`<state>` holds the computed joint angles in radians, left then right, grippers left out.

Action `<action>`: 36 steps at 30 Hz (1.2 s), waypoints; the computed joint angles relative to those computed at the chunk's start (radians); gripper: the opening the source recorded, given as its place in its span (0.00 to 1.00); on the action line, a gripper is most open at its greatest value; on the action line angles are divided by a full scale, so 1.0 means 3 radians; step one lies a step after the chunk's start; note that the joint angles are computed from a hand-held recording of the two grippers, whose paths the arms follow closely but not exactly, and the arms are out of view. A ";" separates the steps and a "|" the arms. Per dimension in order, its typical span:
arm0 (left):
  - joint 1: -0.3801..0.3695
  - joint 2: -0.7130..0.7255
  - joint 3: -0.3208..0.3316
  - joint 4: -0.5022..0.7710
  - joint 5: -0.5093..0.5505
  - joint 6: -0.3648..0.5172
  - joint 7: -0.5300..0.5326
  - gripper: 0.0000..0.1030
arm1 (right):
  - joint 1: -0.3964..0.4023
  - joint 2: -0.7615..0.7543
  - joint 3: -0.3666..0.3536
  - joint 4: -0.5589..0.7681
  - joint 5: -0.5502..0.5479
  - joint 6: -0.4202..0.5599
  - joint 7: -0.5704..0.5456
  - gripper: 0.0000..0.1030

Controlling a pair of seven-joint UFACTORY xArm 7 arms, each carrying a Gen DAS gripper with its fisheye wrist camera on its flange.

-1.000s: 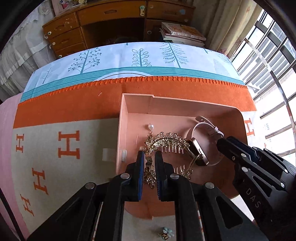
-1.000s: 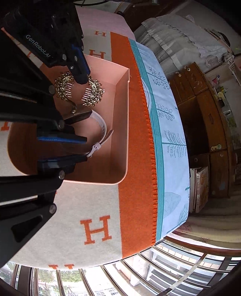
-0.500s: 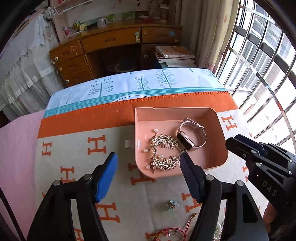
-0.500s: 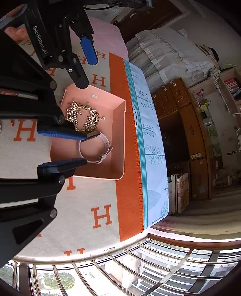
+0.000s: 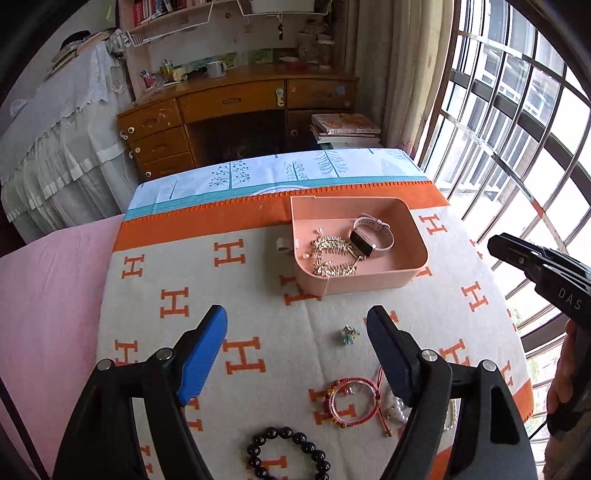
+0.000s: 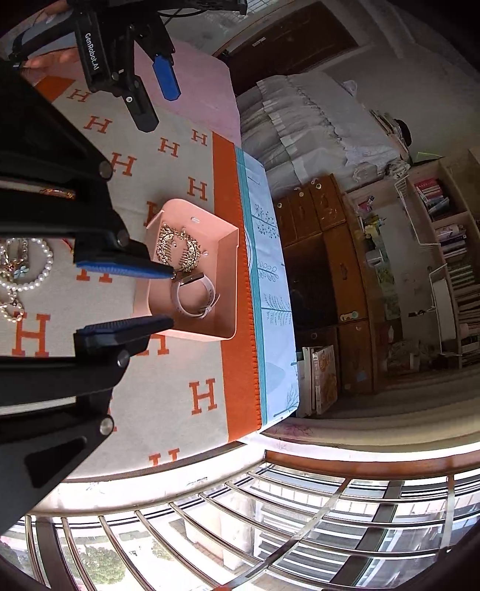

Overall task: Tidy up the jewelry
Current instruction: 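Grasp the black bead bracelet with the left tool while the right tool grasps the pearl necklace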

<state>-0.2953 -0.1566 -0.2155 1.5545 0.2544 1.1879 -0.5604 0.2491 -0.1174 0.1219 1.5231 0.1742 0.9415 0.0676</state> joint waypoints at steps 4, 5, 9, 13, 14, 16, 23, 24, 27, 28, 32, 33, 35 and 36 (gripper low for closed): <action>-0.0043 -0.0082 0.0036 -0.0037 -0.0330 0.0310 0.0174 0.74 | 0.0009 -0.0149 0.0028 -0.0048 -0.0121 0.0280 -0.0038 0.22; -0.0045 -0.0143 0.0043 -0.0117 -0.0389 0.0298 0.0178 0.74 | 0.0014 -0.0188 0.0040 -0.0073 -0.0173 0.0332 -0.0053 0.31; -0.0040 -0.0369 -0.0041 -0.0407 -0.0326 0.0279 0.0148 0.74 | 0.0060 -0.0483 0.0001 -0.0435 -0.0037 0.0234 -0.0248 0.41; -0.0020 -0.0644 -0.0092 -0.0737 -0.0317 0.0185 0.0049 0.74 | 0.0094 -0.0665 -0.0040 -0.0667 0.0129 0.0367 -0.0357 0.41; -0.0014 -0.0694 -0.0078 -0.0803 -0.0383 0.0180 0.0028 0.74 | 0.0095 -0.0706 -0.0040 -0.0728 0.0148 0.0394 -0.0355 0.41; 0.0002 -0.0829 -0.0050 -0.0989 -0.0511 0.0143 -0.0030 0.74 | 0.0093 -0.0779 -0.0052 -0.0862 0.0196 0.0430 -0.0349 0.41; 0.0103 -0.1168 -0.0032 -0.1558 -0.0677 0.0005 -0.0181 0.74 | 0.0074 -0.0881 -0.0138 -0.1189 0.0436 0.0579 -0.0337 0.40; 0.0111 -0.1201 -0.0029 -0.1622 -0.0690 -0.0009 -0.0187 0.74 | 0.0076 -0.0894 -0.0135 -0.1217 0.0449 0.0565 -0.0351 0.40; 0.0113 -0.1282 0.0005 -0.1812 -0.0782 -0.0057 -0.0186 0.74 | 0.0099 -0.0898 -0.0137 -0.1258 0.0513 0.0545 -0.0407 0.36; 0.0115 -0.1294 0.0019 -0.1860 -0.0817 -0.0071 -0.0187 0.74 | 0.0109 -0.0878 -0.0136 -0.1251 0.0537 0.0549 -0.0420 0.33; 0.0132 -0.1305 0.0052 -0.2011 -0.0914 -0.0135 -0.0211 0.74 | 0.0132 -0.0735 -0.0106 -0.1175 0.0555 0.0571 -0.0469 0.23; 0.0136 -0.1304 0.0057 -0.2035 -0.0931 -0.0148 -0.0218 0.74 | 0.0130 -0.0685 -0.0092 -0.1149 0.0536 0.0578 -0.0467 0.22; 0.0138 -0.1302 0.0068 -0.2073 -0.0955 -0.0171 -0.0216 0.74 | 0.0123 -0.0590 -0.0078 -0.1090 0.0513 0.0608 -0.0457 0.21; 0.0140 -0.1306 0.0072 -0.2094 -0.0960 -0.0187 -0.0212 0.74 | 0.0120 -0.0548 -0.0078 -0.1066 0.0513 0.0620 -0.0465 0.21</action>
